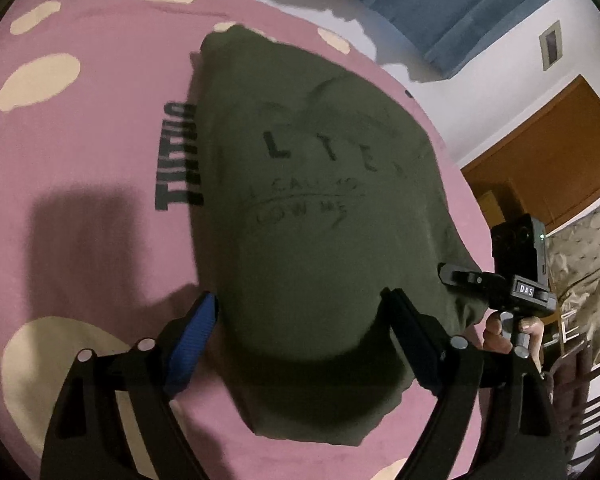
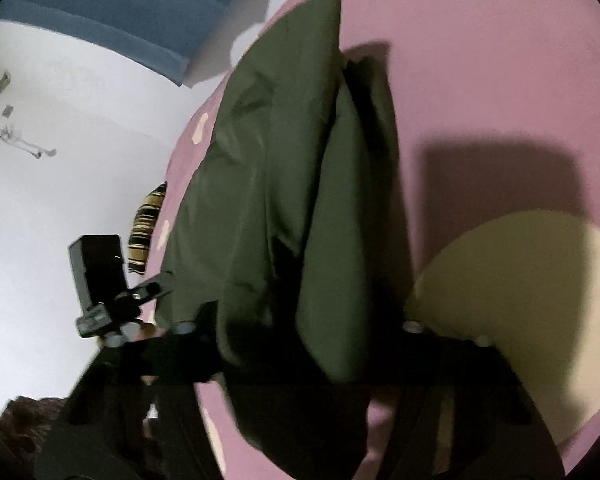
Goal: Fold small clothes
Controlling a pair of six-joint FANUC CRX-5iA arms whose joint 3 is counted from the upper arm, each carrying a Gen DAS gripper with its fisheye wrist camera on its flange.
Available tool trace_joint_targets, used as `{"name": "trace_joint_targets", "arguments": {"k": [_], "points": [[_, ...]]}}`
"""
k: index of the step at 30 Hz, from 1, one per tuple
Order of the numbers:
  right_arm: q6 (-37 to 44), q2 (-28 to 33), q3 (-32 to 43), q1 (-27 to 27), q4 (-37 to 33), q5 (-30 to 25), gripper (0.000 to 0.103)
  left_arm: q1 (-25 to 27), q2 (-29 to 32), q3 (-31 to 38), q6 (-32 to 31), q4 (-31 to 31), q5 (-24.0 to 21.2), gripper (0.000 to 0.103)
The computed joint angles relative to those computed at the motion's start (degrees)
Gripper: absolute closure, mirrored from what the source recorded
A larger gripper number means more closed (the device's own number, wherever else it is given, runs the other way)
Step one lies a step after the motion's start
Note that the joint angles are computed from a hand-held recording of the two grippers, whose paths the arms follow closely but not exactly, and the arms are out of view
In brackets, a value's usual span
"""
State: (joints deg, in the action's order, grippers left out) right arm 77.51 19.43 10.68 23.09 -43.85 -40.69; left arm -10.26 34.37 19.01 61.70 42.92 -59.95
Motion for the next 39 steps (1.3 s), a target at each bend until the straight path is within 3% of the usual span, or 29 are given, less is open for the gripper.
{"name": "trace_joint_targets", "arguments": {"k": [5,15,18,20,22,24,28,33,36,39], "points": [[-0.77,-0.45,-0.98,0.44,0.7,1.15,0.064,-0.51,-0.11,-0.31,-0.46,-1.46,1.82,0.022],[0.2,-2.31,-3.47,0.49,-1.78,3.27,0.063,-0.41,-0.92,-2.84,-2.6,1.29,2.89,0.021],[2.67,-3.39,-4.39,-0.56,-4.66,3.43,0.047,0.53,-1.52,-4.73,-4.92,5.89,2.23,0.021],[2.15,-5.42,-6.2,-0.2,-3.03,5.71,0.029,1.32,-2.55,-6.88,-8.11,9.52,3.0,0.02],[1.07,-8.02,-8.82,-0.26,-1.34,9.56,0.025,2.1,-2.93,-7.12,-9.71,10.91,4.31,0.017],[-1.02,-8.83,-9.69,-1.14,-0.31,11.05,0.023,2.76,-0.5,-3.42,-7.49,9.97,2.5,0.016],[0.95,-5.71,-6.07,-5.0,-4.25,7.1,0.023,2.9,5.13,4.56,-2.86,7.36,-1.61,0.016],[0.26,0.11,0.5,-5.45,-2.25,1.74,0.022,2.41,9.44,9.45,-3.42,8.75,-2.6,0.016],[1.07,2.27,3.6,-5.56,-2.41,-0.16,0.02,2.36,13.02,14.43,-1.38,8.96,-5.53,0.016],[3.36,5.66,8.54,-5.92,-3.14,-5.57,0.019,1.98,16.05,18.95,0.11,8.68,-7.84,0.015]]}}
